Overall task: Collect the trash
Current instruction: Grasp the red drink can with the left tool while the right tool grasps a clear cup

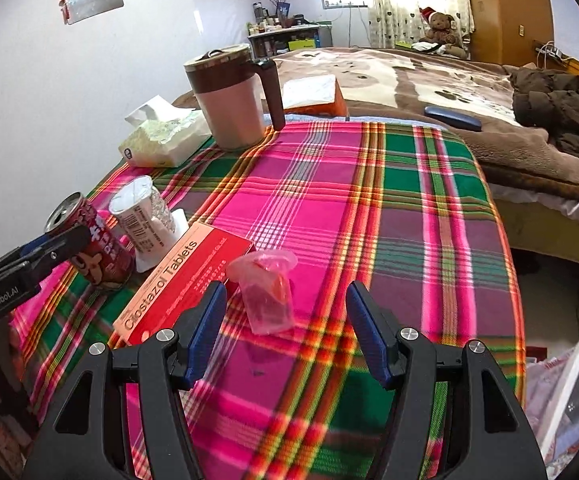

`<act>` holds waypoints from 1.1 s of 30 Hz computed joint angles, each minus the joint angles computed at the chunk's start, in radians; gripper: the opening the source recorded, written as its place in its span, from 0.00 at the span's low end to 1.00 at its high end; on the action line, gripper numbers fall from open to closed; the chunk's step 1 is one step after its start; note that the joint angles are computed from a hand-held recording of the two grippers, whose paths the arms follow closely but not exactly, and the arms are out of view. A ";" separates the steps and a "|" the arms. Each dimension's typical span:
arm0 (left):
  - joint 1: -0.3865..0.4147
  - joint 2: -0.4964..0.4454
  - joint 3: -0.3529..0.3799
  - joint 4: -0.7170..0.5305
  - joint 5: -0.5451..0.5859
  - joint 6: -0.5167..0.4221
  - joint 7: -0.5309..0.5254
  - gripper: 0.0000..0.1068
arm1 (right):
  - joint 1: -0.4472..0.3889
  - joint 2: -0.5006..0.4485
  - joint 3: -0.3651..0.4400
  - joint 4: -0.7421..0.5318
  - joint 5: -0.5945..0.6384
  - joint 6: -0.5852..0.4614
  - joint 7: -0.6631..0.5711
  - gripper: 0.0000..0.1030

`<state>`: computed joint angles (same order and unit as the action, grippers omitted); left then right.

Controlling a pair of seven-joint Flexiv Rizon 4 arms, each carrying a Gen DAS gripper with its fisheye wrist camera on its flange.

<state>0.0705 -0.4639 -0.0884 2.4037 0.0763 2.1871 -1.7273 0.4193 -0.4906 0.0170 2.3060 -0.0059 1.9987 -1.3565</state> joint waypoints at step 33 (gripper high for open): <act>0.002 -0.024 0.003 -0.019 -0.005 0.006 0.023 0.51 | -0.048 -0.025 0.041 -0.034 -0.083 -0.045 0.045 0.30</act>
